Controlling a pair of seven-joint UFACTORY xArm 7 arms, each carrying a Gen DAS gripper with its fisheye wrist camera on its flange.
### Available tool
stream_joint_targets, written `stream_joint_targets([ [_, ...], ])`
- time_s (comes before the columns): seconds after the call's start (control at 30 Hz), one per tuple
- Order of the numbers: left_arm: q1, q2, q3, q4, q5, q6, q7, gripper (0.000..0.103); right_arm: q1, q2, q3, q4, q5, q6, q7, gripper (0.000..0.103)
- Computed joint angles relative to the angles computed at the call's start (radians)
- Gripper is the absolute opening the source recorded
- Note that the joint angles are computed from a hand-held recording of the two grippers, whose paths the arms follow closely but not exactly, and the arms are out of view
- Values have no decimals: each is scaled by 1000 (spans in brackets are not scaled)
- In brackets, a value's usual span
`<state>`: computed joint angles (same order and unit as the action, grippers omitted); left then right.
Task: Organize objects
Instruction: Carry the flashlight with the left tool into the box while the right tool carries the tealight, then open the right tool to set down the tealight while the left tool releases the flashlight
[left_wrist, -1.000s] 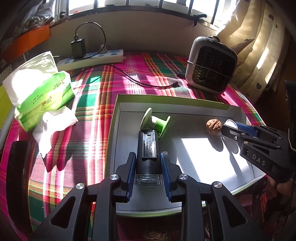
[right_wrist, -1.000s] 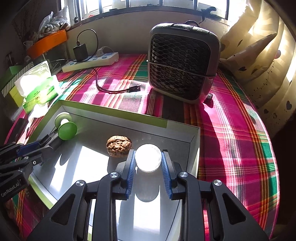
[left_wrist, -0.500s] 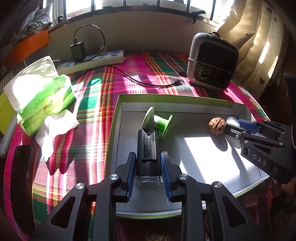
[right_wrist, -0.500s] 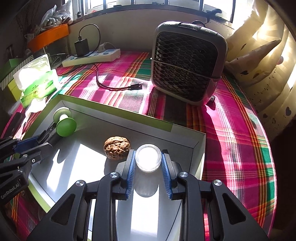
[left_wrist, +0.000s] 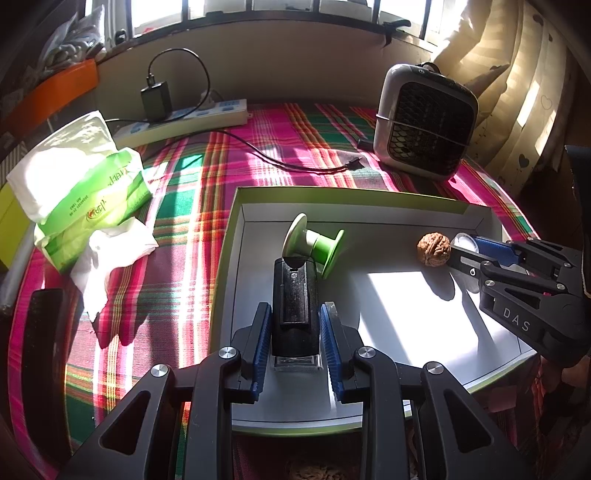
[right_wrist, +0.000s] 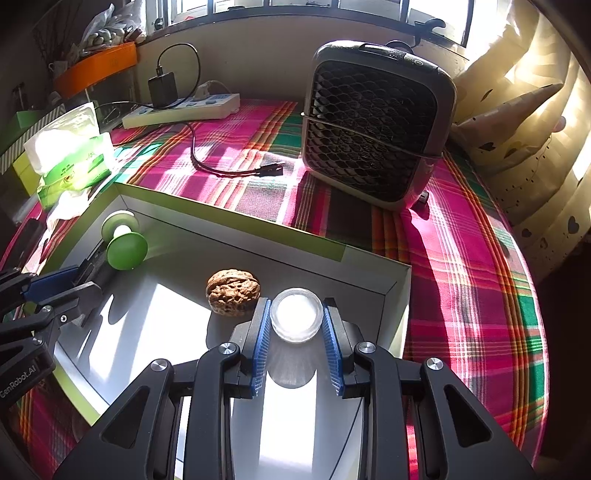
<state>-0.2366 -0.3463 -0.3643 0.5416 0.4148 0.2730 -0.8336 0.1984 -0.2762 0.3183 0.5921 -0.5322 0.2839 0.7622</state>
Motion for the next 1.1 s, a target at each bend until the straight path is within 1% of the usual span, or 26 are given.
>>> stream_joint_targets([
  [0.2,-11,-1,10,-6,-14,-11,7,26,1,2,1,2,-1,1,3,29],
  [0.23,-13,-2,12,-7,-19,-13,10,26,0,2,2,3,-4,2,6,32],
  [0.27,-16,-3,13,-8,-23,-14,13,26,-1,2,2,3,-5,0,7,36],
  [0.33,-18,-2,14,-8,-31,-15,18,27,5,2,-4,2,4,-6,1,40],
  [0.4,-18,-4,12,-7,-34,-14,20,29,1,3,1,4,-1,-2,7,40],
  [0.7,-24,-12,17,-14,-61,-20,38,32,-8,-11,8,-1,-13,-2,33,41],
  [0.83,-39,-18,26,-21,-86,-30,53,35,-10,-24,8,-9,-7,-4,40,42],
  [1.1,-26,-49,9,-31,-91,-16,46,38,-17,-58,27,-23,1,-6,51,43],
])
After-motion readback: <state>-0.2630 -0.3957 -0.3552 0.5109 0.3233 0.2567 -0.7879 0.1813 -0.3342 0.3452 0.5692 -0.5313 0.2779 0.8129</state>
